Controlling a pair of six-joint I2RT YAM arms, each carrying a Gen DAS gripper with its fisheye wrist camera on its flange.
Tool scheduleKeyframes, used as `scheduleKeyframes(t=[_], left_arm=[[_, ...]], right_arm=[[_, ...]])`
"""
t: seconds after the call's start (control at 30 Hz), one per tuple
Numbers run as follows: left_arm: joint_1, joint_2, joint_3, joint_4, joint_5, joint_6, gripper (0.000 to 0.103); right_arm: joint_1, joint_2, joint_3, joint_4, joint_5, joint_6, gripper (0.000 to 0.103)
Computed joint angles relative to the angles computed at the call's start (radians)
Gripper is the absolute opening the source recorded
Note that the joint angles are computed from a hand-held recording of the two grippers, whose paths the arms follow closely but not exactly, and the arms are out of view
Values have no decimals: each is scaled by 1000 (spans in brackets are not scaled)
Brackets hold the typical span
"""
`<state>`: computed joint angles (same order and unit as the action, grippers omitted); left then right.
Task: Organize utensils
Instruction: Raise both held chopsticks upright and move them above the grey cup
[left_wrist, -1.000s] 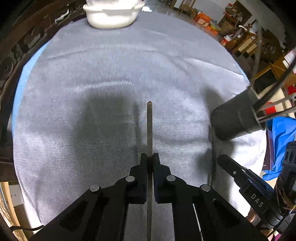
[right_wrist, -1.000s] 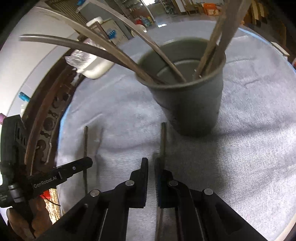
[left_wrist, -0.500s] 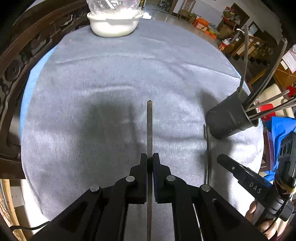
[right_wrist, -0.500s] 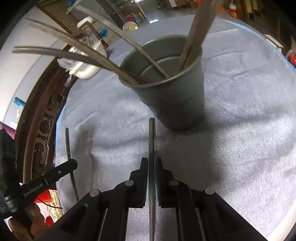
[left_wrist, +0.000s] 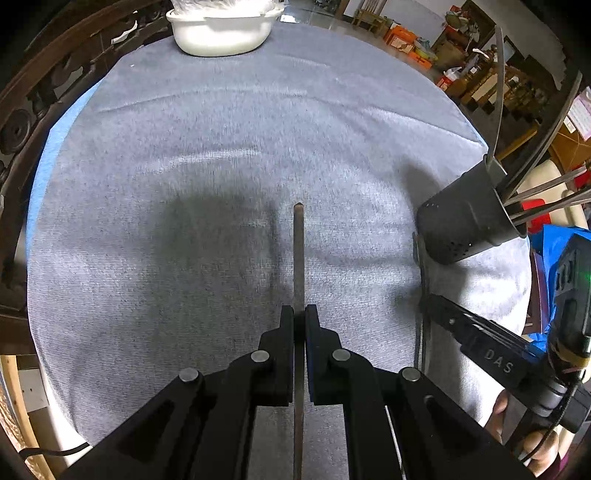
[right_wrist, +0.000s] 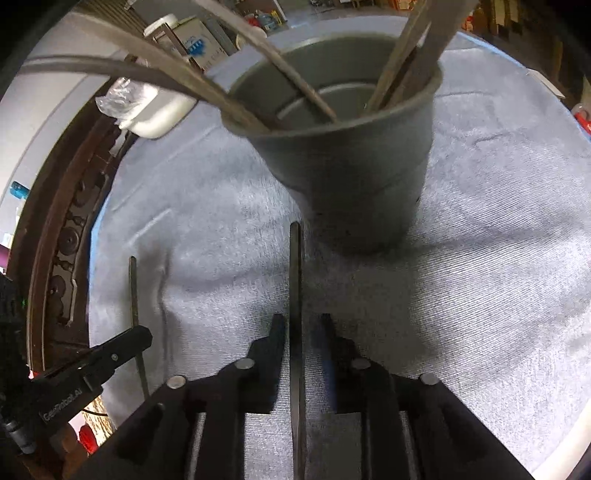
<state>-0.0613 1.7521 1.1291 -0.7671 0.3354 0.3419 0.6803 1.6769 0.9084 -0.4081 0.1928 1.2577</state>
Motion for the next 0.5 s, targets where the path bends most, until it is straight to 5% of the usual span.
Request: scheduleKeyframes(t=[0.2,0.33,0.5], left_arm=[[4,-3,-2,2,8,5,6],[7,-6,-6,4,8,10,6],[3,-24,-19,7,4,14,6]], right_arm=[[24,38,41,-30,67,-6,28],[44,95,122,-132,111,-31,16],[41,76,94,-91,99,-39,8]])
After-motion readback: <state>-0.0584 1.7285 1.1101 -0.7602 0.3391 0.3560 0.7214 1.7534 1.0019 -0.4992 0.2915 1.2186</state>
